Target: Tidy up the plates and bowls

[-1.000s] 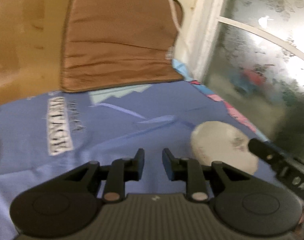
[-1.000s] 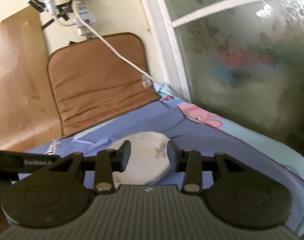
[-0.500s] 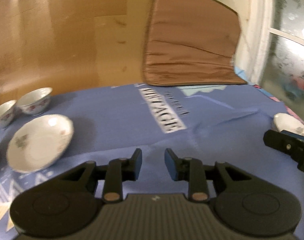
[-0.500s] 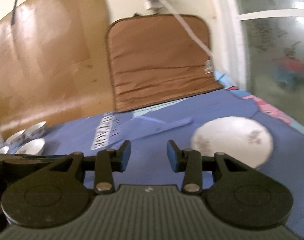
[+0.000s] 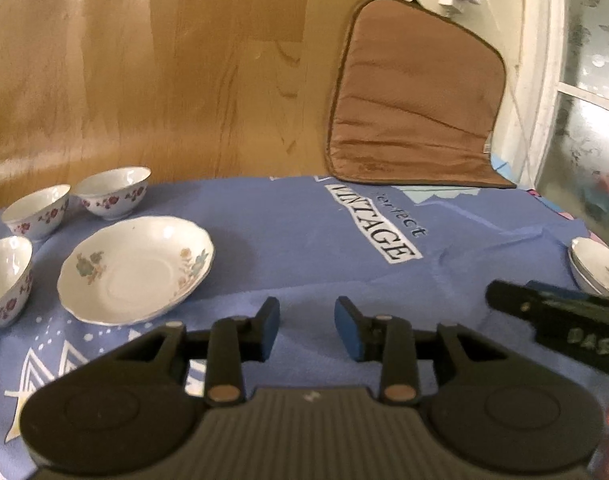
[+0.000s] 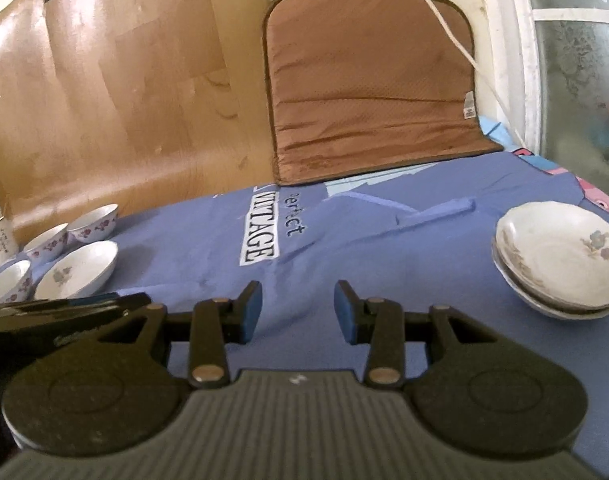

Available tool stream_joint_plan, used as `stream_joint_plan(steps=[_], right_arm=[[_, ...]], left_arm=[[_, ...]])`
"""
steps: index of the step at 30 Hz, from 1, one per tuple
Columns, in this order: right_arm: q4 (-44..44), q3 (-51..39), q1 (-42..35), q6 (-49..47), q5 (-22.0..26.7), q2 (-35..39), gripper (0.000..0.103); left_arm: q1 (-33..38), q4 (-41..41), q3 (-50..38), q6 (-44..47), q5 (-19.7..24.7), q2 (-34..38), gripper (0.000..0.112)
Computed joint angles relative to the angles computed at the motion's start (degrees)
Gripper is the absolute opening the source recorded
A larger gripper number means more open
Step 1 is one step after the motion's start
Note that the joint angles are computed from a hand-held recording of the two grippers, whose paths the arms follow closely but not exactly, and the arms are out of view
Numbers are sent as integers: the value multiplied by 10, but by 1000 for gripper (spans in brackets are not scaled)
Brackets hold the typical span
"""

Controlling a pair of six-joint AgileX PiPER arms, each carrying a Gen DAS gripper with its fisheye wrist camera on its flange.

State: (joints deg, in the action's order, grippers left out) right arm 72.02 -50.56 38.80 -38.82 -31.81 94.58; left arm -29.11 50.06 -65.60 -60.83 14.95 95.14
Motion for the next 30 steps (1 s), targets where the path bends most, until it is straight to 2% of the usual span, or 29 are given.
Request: stream_joint_plan(steps=[1, 2, 5, 11, 18, 30], right_arm=[[-2, 1, -2, 8, 0, 5, 44], [-12, 2, -15, 26, 22, 2, 44], [-59, 20, -32, 115, 32, -6, 44], [-134, 44, -36, 196, 25, -13, 46], [-169, 56, -31, 223, 7, -17, 52], [-167, 53, -31, 216, 12, -15, 53]], left_arm=[[0, 12, 4, -11, -4, -2, 35], [1, 20, 6, -20, -7, -3, 37], [8, -7, 5, 0, -13, -2, 38], [16, 5, 14, -21, -26, -7, 41], [9, 91, 24, -103, -24, -12, 46], [11, 96, 20, -102, -16, -11, 61]])
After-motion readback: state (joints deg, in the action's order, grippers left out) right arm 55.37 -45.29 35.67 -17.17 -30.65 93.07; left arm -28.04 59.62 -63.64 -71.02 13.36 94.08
